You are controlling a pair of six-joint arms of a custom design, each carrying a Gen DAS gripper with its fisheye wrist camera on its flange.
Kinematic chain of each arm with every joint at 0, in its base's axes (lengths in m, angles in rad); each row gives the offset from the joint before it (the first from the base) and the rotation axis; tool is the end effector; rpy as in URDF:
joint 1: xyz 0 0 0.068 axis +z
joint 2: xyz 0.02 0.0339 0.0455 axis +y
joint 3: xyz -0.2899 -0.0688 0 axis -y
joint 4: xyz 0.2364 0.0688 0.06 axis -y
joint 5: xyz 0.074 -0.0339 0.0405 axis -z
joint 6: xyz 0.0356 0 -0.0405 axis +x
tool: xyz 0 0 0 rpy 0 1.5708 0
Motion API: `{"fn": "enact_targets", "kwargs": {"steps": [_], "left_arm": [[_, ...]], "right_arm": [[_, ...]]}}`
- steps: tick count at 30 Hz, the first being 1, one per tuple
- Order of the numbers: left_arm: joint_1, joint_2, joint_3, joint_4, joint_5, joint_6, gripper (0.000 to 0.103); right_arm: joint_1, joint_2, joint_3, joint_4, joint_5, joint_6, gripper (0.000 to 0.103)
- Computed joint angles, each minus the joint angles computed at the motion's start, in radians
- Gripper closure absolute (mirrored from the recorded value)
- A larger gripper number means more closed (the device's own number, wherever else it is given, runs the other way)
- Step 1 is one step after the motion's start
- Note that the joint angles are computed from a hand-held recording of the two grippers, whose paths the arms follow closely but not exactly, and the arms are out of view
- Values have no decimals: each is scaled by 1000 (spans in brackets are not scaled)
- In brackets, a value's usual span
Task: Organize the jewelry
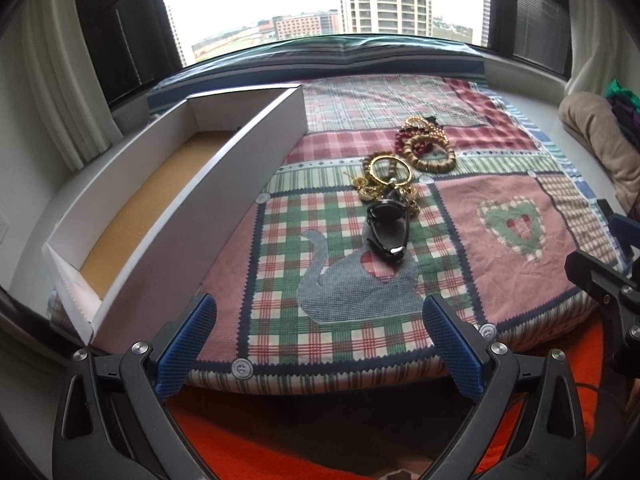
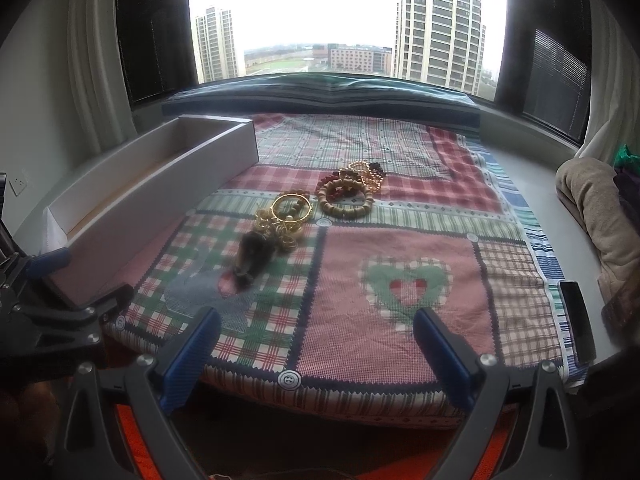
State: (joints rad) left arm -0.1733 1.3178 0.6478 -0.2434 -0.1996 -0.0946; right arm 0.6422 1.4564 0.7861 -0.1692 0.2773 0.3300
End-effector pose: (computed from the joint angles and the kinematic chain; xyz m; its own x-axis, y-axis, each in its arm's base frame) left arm 0.2342 -0.0338 0.2082 -0.7809 0.0427 -0.6231 -0.0242 0.9948 0.0985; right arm 0.2314 0.1609 0.2211 -0.7031 -0.1367 -0.6978 -0.2134 0.9767 0.0236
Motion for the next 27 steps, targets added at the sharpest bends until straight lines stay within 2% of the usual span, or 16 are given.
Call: {"fn": "enact_targets", "kwargs": {"steps": [10,18,27], "left_arm": [[65,181,115,-22,128,12,1],[82,300,222,-40,162,4,1],[114,501,358,-57,203,-35,1]], "right_arm": [[-77,89,17,25,-71,-31,4],[-131,151,28,50,-145,-33,4],[-165,230,86,49,-172,-41,4]]}}
